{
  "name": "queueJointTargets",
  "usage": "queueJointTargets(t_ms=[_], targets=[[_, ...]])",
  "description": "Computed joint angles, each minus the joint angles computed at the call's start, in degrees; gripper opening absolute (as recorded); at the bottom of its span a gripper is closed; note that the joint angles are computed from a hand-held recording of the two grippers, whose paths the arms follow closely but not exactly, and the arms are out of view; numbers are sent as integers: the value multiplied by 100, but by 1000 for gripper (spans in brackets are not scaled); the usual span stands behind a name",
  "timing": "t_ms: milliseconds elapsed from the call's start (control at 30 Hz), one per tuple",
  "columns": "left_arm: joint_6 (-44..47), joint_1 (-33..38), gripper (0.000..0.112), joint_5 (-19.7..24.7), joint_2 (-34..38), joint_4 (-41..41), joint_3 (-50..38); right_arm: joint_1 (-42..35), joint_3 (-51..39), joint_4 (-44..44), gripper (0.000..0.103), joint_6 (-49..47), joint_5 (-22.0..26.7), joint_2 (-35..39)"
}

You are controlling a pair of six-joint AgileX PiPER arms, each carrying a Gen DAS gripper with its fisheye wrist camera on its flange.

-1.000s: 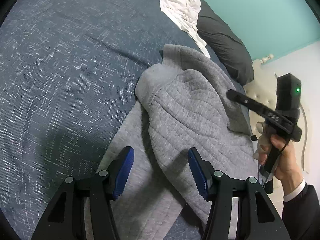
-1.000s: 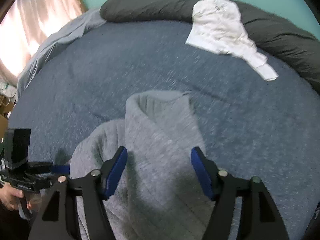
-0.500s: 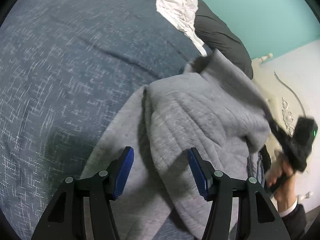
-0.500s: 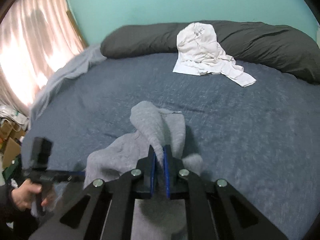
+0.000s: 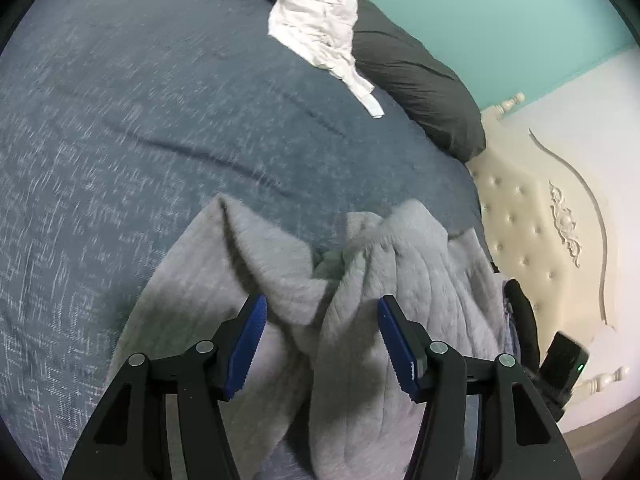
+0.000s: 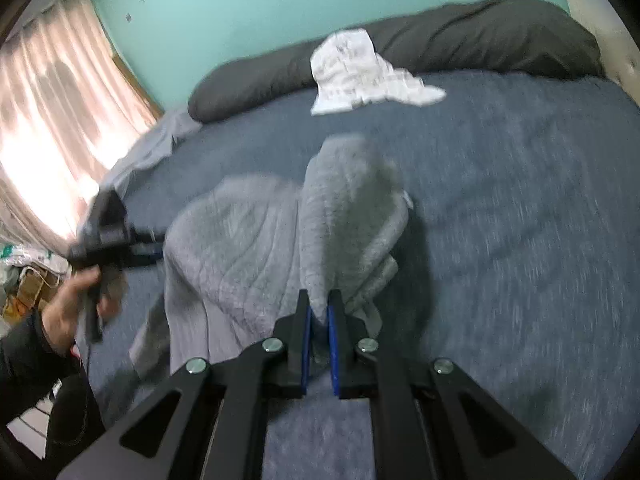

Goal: Fold clothes

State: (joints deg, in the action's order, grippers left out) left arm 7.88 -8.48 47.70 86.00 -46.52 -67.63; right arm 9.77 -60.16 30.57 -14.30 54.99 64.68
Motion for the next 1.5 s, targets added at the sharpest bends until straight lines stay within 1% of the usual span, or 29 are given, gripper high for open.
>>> queueJointTargets(t_ms=[133,200,267,433,533,633,767,800,833,867,900,967,1100,1200,1233,1267,1300,1400,1433,1500], targets=[[-79,-130,62,28,100,19,-272,-233,458,274,7,-250,144,-217],[-62,-186,62,5,158,-34,-453,-131,607,224,7,-216,107,-243],[-137,-257,62,52,218,19,-628,-14,667,163,7,-158,49,-265],[-184,-341,62,185,559,-79,-904,-66,739,334,7,-264,38,-263],[-131,-376,62,159,679,-213,-906,-70,699,302,7,-242,44,-205],[6,-514,60,112,688,-246,-917,-89,626,229,10,-123,72,-199],[193,-625,31,104,655,-186,-965,-106,569,202,11,-47,138,-167],[156,-673,26,66,624,-72,-985,-89,538,152,11,0,145,-145],[119,-718,19,30,593,43,-1005,-116,512,153,12,7,172,-137],[103,-747,14,0,559,140,-1015,-186,486,201,13,-34,220,-136],[128,-746,13,0,510,168,-1015,-256,463,237,14,-69,251,-141],[182,-709,9,0,456,190,-1012,-505,410,396,19,-187,343,-169],[284,-613,8,72,309,203,-1027,-852,197,488,27,-243,397,-83],[345,-565,8,144,188,234,-1040,-962,-224,571,28,-226,304,327],[363,-549,8,172,152,243,-1045,-970,-424,641,34,-214,294,546],[383,-524,8,191,122,232,-1033,-976,-633,708,42,-194,292,764],[404,-501,8,209,95,219,-1022,-961,-843,729,45,-142,267,975],[539,-449,8,259,59,136,-981,-812,-1676,779,47,194,315,1783],[591,-437,8,272,54,85,-963,-769,-1993,799,52,321,367,2065],[694,-412,8,289,48,-5,-933,-651,-2681,792,56,589,505,2634]])
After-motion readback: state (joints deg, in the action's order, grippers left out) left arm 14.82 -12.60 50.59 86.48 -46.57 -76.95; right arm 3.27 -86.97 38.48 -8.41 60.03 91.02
